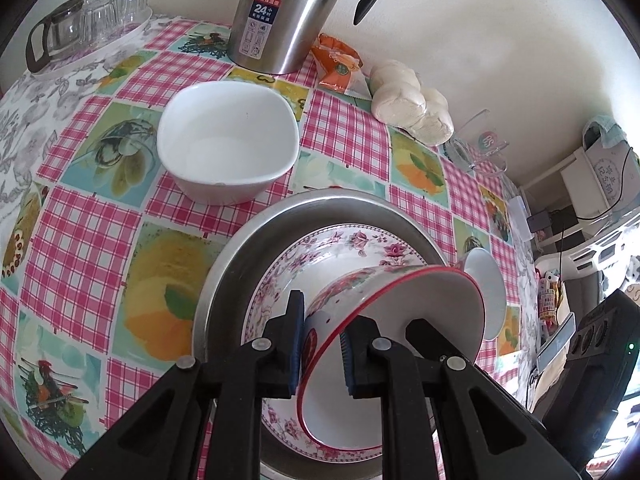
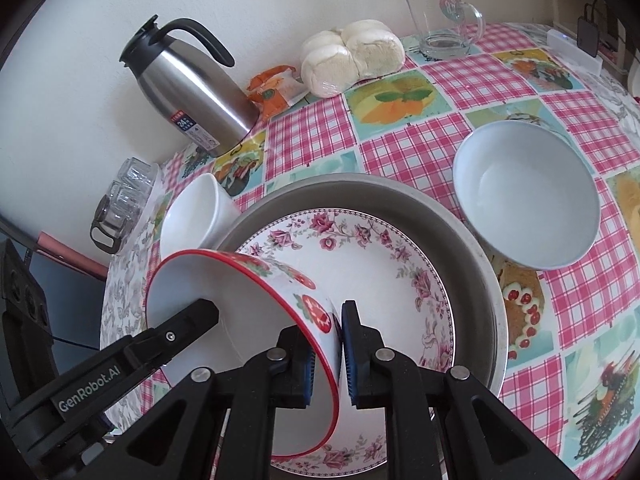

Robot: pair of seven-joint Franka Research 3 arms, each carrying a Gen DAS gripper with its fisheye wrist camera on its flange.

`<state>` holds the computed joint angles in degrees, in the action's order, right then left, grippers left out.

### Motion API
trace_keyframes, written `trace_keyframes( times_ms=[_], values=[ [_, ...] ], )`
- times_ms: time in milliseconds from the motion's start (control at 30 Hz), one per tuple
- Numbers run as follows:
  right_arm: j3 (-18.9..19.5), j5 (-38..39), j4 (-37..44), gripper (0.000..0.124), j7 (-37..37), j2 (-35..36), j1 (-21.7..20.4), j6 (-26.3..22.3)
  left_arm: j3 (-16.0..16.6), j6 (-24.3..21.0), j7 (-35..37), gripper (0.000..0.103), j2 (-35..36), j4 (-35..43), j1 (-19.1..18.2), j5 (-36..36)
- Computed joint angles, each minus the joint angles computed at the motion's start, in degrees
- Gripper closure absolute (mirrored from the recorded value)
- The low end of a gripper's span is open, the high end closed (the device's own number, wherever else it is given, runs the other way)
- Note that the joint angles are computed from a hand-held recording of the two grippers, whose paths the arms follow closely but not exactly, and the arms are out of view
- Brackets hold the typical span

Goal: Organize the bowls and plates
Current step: 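Lower the red-rimmed bowl onto the plate in the tray with both grippers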

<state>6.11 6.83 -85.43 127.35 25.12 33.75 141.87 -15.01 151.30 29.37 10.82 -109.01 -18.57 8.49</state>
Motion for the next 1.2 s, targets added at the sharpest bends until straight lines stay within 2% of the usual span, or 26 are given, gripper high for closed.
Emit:
trace_keyframes(
  times_ms=[1200],
  values=[
    [0.28, 2.8, 2.22, 0.107, -1.22, 2.67, -0.96, -0.51, 0.15, -1.54, 0.18, 0.087, 2.99, 2.57, -0.17, -0.62]
  ],
)
